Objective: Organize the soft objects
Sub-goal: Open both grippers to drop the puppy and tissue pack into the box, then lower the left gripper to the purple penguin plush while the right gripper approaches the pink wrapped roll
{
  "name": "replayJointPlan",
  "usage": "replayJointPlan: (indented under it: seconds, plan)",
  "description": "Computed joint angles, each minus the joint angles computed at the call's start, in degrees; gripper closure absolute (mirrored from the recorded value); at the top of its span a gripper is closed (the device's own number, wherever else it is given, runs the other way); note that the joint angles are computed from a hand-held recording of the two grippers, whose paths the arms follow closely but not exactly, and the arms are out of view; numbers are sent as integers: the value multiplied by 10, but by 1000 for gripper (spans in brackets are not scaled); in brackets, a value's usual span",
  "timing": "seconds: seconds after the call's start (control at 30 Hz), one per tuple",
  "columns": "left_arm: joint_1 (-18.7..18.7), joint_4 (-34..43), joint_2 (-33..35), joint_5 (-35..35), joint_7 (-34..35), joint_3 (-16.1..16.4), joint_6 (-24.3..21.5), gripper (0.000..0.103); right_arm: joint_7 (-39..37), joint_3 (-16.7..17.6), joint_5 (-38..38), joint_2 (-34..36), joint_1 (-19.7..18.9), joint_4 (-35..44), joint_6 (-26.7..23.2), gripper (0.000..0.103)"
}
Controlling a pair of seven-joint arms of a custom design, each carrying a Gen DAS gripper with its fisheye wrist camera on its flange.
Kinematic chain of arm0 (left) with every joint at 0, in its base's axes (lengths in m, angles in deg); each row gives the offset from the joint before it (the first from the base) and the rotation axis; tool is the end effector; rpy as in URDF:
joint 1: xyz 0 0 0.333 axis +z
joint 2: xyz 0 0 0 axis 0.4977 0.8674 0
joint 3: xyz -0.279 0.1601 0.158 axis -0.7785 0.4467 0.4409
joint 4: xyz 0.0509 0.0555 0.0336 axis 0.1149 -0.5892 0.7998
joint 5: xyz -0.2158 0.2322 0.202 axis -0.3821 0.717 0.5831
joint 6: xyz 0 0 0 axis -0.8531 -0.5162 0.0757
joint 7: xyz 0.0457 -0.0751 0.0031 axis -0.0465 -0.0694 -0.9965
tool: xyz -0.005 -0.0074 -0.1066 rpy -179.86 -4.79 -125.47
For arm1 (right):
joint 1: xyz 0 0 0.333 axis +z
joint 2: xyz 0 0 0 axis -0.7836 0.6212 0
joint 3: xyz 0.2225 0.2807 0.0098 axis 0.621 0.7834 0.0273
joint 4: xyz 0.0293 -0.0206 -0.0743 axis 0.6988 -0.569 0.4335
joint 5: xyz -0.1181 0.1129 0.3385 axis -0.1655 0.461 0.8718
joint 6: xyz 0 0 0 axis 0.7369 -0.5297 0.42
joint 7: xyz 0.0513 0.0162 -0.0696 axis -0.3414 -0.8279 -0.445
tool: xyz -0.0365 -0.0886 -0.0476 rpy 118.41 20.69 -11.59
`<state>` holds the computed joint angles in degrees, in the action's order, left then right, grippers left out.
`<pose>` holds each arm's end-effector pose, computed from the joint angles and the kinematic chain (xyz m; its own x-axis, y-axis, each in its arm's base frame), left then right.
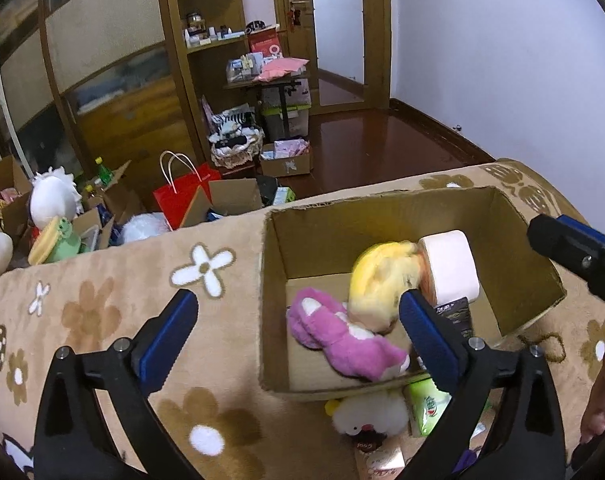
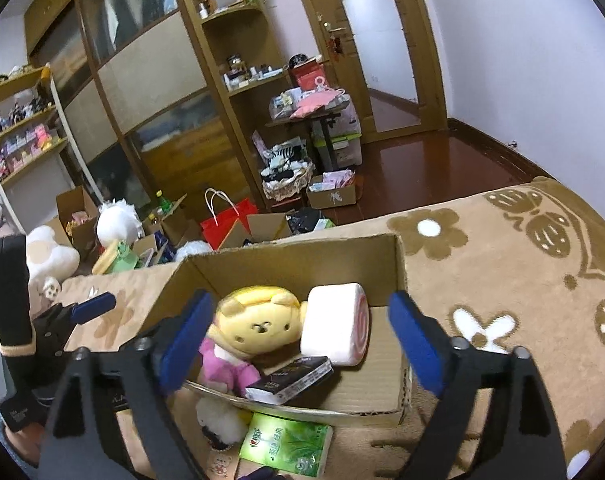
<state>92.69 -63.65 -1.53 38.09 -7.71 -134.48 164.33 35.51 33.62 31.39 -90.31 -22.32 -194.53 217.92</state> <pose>0.3693 -0.4951 0.6167 0.2504 -0.9648 -0.0807 -0.6873 -0.1185 -0.7166 0.4737 0.3074 0.5854 0.4675 -0.8331 -0.2955 -0.6326 -0.0819 -0.7701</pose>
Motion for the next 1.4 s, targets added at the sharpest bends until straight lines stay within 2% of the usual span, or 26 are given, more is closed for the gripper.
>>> replayJointPlan:
  seconds: [0.03,0.13,0.23,0.47,0.6,0.7,0.73,0.93,1.23,1.4]
  plan:
    - [-3,2,-1,4,2,3,-4,1,20,1,-20,-4,-3,-3,0,0]
    - [-9,12,-2,19,5,13,-23,1,65,-1,-66,-17,-7,-16,5,0]
    - [-12,31,2,31,11,19,-53,1,87,-13,-77,-31,-2,-24,-4,0]
    - [-43,42,18,24,-3,40,-103,1,137,-33,-129,-71,4,-49,-30,0]
    - [-53,56,24,24,-12,48,-123,1,182,-28,-194,-100,-7,-65,-57,0]
    - [-66,60,28,23,-25,54,-141,1,263,-1,-287,-124,-42,-81,-70,0]
    - [-71,61,29,23,-26,54,-146,1,274,-3,-300,-130,-40,-85,-72,0]
    - [-93,69,31,25,-24,59,-173,1,292,-19,-337,-175,-15,-117,-105,0]
    - [-96,86,33,7,-17,57,-193,1,320,-15,-364,-226,-7,-144,-183,0]
    - [-94,93,38,-9,-5,50,-203,1,327,-16,-370,-246,-3,-159,-201,0]
